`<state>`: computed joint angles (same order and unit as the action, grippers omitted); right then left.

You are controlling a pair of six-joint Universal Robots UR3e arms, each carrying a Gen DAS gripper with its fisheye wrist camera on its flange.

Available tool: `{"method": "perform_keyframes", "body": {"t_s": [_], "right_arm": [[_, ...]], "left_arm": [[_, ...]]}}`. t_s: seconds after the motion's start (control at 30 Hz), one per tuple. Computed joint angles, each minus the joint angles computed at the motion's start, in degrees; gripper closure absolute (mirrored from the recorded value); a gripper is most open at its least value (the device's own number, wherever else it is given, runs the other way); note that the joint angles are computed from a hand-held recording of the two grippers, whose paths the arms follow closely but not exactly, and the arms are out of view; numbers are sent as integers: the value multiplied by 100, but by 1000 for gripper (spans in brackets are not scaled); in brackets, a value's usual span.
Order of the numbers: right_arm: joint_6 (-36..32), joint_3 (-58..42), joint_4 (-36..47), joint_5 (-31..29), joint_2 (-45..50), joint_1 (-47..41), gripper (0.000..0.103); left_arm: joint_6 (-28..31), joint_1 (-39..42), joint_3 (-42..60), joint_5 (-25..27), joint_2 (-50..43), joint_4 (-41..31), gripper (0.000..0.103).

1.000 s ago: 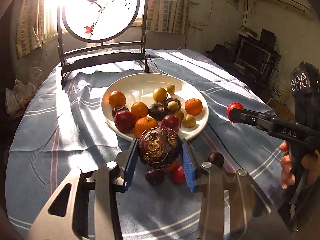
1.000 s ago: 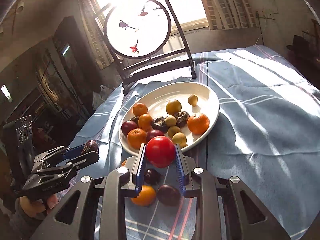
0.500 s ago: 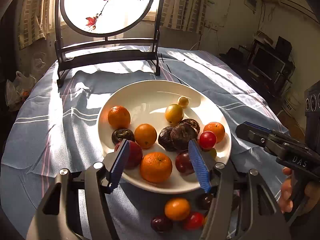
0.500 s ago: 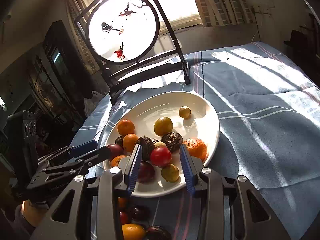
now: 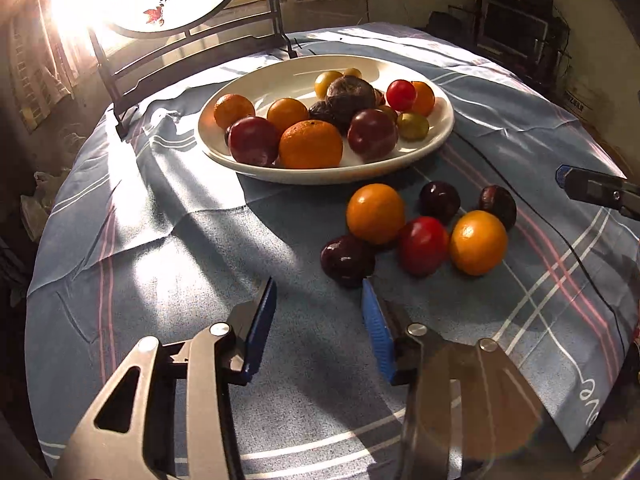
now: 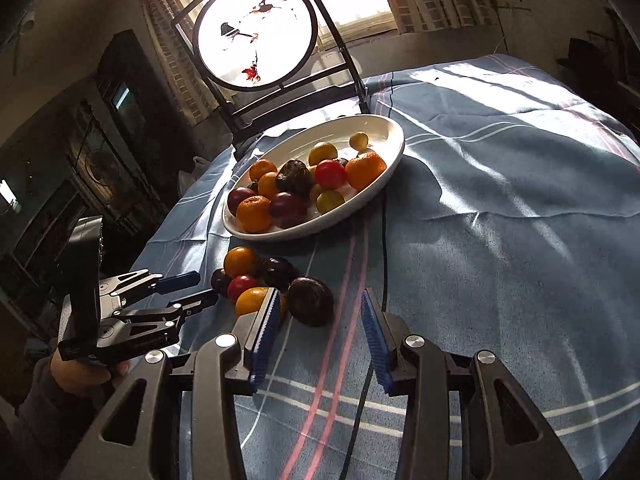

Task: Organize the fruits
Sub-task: 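Grasp a red plum with the left tool while the right tool grasps a dark passion fruit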

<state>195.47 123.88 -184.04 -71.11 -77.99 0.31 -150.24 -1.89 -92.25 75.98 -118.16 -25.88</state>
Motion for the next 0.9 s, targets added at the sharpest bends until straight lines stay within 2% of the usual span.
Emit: {"method": "perform_keyframes", "body": {"t_s": [0.27, 0.3, 0.33, 0.43, 0.57, 0.67, 0.73, 0.9], "right_arm": [[-129, -277, 355, -64, 134, 97, 61], [-137, -394, 451, -134, 207, 144, 61], [-148, -506, 540, -183, 281, 184, 61], [-193, -801, 758, -270, 475, 285, 61], [-267, -1142, 1003, -437, 676, 473, 60], [-212, -1369, 1095, -623, 824, 583, 51], [-185, -1571, 1205, -668, 956, 609, 51], [-24, -2141, 1658, -618, 1366, 617, 52]], "left_arm": [[-72, -243, 908, 60, -587, -429, 60], [-92, -236, 915, 33, -587, -453, 63], [-88, -204, 893, -29, -564, -471, 74], [-90, -115, 426, -99, -273, -159, 74], [-115, 280, -549, -684, 538, 121, 74], [-51, 597, -1293, -1104, 1214, 335, 74], [-11, 772, -1635, -1334, 1562, 358, 74], [14, 1001, -2141, -1553, 2028, 497, 74]]}}
